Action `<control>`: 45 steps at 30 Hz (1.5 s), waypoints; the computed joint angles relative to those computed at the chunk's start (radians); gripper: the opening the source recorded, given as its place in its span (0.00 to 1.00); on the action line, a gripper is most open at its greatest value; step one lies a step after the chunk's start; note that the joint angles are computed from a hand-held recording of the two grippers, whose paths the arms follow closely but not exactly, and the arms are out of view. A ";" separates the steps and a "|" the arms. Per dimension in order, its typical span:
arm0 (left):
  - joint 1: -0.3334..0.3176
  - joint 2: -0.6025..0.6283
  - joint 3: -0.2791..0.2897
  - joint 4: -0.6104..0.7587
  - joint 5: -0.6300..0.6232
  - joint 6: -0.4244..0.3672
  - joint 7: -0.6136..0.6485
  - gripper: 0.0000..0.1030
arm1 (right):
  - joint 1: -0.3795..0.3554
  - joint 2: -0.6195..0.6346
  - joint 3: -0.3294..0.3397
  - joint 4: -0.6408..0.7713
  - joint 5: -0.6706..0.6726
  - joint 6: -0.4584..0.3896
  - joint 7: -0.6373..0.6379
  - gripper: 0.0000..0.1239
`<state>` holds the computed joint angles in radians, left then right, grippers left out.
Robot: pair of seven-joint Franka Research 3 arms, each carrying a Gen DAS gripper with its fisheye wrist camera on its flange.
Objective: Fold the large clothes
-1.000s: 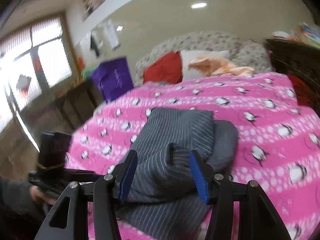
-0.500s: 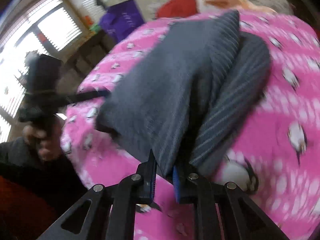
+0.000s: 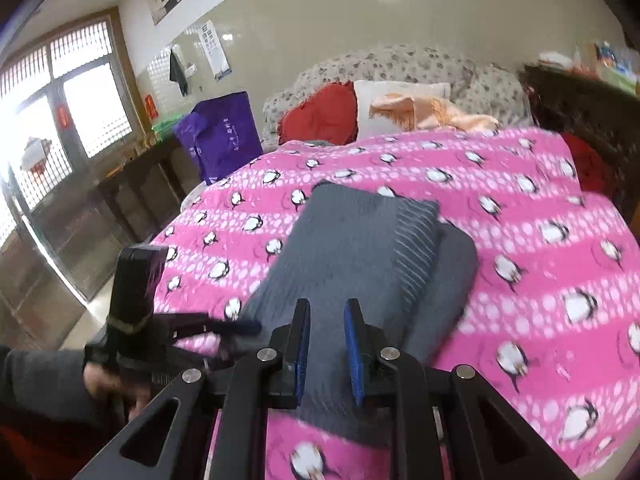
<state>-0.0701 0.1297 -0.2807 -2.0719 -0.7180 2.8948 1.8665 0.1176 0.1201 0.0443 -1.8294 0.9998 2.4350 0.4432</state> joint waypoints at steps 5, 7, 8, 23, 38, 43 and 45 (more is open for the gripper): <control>0.012 0.003 -0.011 0.004 -0.049 -0.017 0.045 0.61 | 0.111 0.135 -0.049 -0.006 -0.459 0.110 0.303 0.05; -0.003 0.001 -0.006 -0.013 -0.029 0.012 0.028 0.61 | 0.009 0.127 0.064 -0.074 -0.397 0.195 0.248 0.05; -0.015 -0.001 0.003 -0.017 0.014 0.024 -0.009 0.61 | -0.008 0.114 0.091 -0.109 -0.347 0.247 0.191 0.05; -0.187 0.257 0.366 0.427 0.611 -0.030 -0.930 0.61 | 0.147 0.288 -0.079 0.356 -0.499 0.192 0.813 0.14; -0.140 0.463 0.306 0.595 0.936 -0.090 -1.107 0.71 | 0.056 0.577 0.029 0.526 -0.681 0.285 0.982 0.14; -0.107 0.493 0.271 0.640 0.994 -0.102 -1.165 0.71 | -0.056 0.628 0.147 0.593 -0.431 0.201 0.834 0.14; -0.103 0.503 0.264 0.659 1.021 -0.120 -1.181 0.71 | -0.071 0.627 0.167 0.589 -0.403 0.195 0.819 0.14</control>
